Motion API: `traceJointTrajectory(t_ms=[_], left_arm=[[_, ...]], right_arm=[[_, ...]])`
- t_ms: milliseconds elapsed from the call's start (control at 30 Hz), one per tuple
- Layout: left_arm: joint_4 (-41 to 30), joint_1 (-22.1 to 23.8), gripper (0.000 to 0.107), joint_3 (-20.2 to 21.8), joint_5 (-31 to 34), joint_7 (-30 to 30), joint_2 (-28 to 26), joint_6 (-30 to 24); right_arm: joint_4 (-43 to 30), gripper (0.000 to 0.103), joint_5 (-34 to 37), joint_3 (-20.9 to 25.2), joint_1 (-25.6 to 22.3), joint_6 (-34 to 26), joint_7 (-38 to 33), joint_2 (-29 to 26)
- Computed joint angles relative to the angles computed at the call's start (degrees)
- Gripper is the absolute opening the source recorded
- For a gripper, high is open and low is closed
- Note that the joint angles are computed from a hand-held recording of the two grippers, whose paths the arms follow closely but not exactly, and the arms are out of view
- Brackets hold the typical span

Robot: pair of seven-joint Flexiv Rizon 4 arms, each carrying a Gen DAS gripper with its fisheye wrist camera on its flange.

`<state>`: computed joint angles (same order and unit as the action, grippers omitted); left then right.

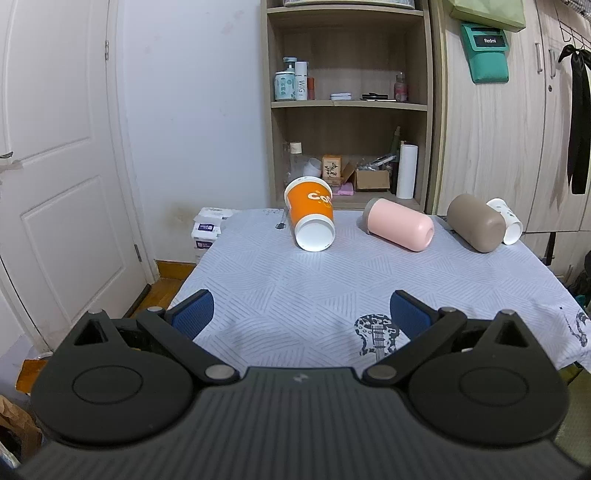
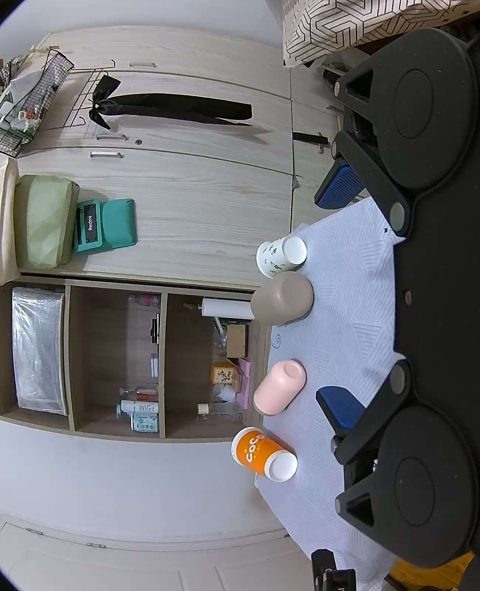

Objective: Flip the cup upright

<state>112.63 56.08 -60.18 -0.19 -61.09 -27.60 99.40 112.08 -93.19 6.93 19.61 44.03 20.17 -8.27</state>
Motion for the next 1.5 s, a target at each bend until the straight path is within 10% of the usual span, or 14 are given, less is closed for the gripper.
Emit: traceJointTrajectory(t_ms=[1500], left_arm=[[0.83,4.59,0.103,-3.64,4.44,-4.71,0.03,1.09]], right_arm=[[-0.34,0.103,-1.01,-0.01,-0.69,3.61,0.81,0.33]])
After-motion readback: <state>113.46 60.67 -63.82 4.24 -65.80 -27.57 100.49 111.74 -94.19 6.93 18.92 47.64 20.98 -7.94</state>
